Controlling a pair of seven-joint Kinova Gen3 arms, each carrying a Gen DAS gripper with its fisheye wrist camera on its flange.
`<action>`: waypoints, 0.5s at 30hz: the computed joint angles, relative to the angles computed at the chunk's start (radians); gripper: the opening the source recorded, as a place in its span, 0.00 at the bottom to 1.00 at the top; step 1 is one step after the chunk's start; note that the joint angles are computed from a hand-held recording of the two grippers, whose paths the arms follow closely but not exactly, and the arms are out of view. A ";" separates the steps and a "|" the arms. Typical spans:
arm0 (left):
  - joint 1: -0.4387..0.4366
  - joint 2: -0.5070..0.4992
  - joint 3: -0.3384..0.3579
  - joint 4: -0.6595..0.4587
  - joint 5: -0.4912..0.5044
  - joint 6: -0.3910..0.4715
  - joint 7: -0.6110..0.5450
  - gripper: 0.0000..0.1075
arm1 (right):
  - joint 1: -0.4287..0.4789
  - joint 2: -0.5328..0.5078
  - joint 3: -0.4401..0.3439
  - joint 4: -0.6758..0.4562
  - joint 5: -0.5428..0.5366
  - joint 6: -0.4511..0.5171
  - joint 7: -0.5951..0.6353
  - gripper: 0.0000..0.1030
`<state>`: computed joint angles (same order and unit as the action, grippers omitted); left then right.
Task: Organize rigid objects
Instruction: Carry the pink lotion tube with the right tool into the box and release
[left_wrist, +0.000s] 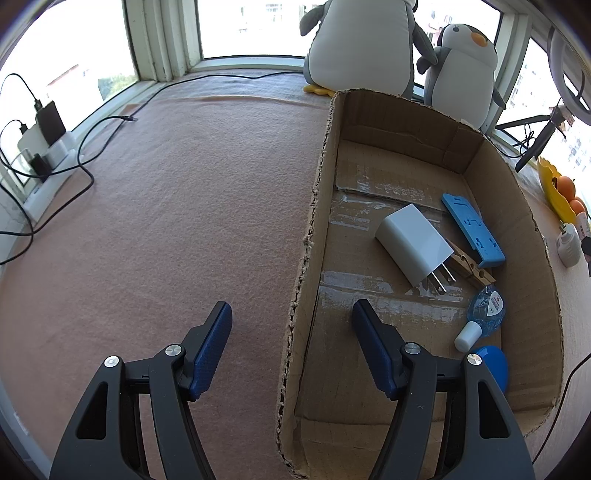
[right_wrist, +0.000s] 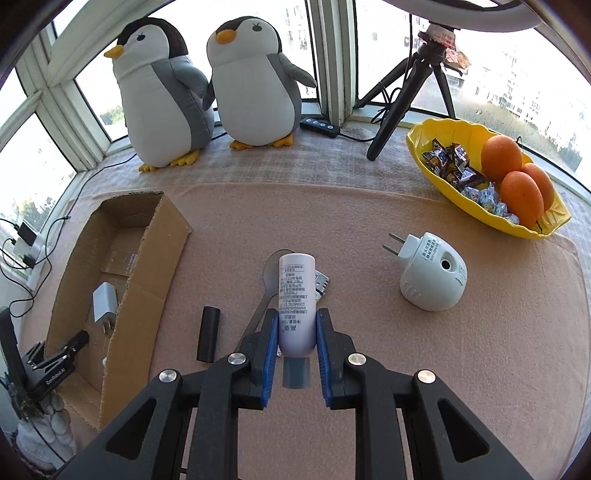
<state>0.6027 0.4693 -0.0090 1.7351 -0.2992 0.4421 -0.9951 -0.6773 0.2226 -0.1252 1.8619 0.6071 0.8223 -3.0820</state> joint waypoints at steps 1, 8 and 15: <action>0.000 0.000 0.001 -0.001 0.000 0.001 0.000 0.64 | -0.002 0.005 -0.005 -0.016 -0.002 -0.001 0.011 0.17; 0.000 0.000 0.001 -0.001 -0.001 0.001 0.002 0.64 | -0.044 0.064 -0.016 -0.134 -0.027 -0.025 0.113 0.17; -0.001 0.000 0.002 0.000 -0.001 0.001 0.002 0.64 | -0.079 0.153 0.010 -0.246 -0.099 -0.052 0.229 0.17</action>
